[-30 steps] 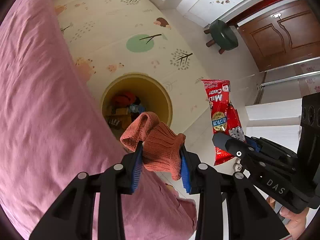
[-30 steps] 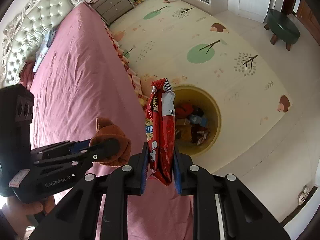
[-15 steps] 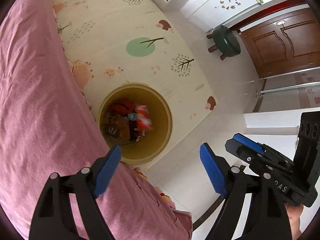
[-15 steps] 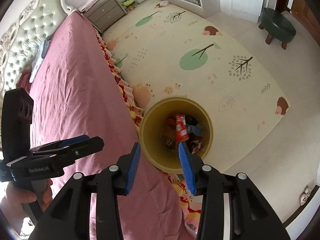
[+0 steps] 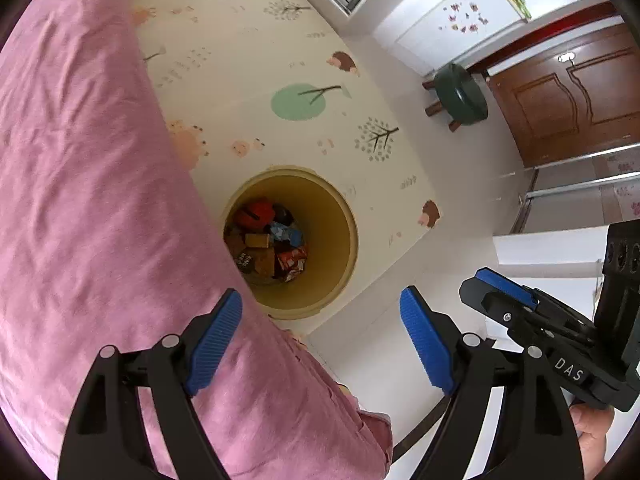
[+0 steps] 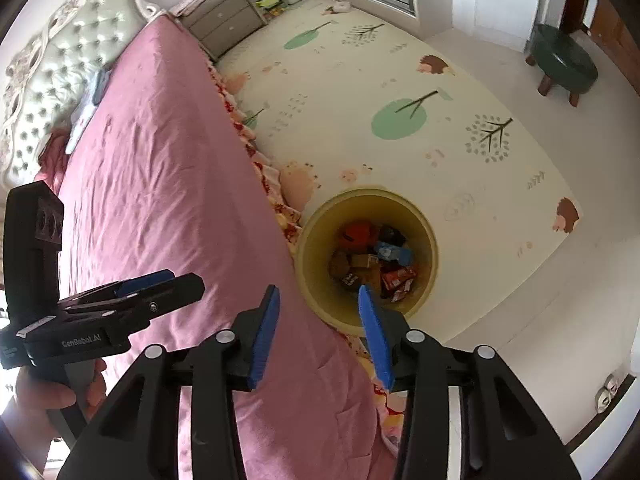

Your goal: Collect trash

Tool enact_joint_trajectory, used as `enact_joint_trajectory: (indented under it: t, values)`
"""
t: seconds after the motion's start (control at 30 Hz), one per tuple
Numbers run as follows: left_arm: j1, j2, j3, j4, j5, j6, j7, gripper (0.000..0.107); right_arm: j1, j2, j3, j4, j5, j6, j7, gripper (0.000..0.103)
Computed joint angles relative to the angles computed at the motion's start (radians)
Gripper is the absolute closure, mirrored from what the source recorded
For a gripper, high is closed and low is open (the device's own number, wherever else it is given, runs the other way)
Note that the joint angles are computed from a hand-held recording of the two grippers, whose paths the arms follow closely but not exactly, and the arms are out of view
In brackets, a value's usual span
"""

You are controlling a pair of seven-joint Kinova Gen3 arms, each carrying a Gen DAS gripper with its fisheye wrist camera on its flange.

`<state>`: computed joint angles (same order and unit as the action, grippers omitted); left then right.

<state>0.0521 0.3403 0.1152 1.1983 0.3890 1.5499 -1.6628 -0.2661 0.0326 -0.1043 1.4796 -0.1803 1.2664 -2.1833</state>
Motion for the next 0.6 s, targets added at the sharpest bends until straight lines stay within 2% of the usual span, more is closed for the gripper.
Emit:
enact_joint_trajectory:
  t: [0.33,0.4,0.53,0.6]
  values:
    - [-0.104,-0.156,-0.065,0.105,-0.003,0.047,-0.062,0.024,-0.11,0.018,-0.062,-0.103,0.055,0.05,-0.112,0.055]
    - [-0.136,-0.195,-0.085,0.132,-0.001,0.058,-0.095,0.017,-0.142,0.027,-0.077,-0.128,0.066,0.062,-0.138,0.054]
    - [-0.19,-0.264,-0.131,0.168,-0.019,0.08,-0.156,0.01,-0.202,0.046,-0.101,-0.172,0.072,0.076,-0.18,0.052]
    - [-0.215,-0.289,-0.153,0.179,-0.031,0.093,-0.181,0.009,-0.243,0.061,-0.115,-0.203,0.089,0.088,-0.213,0.048]
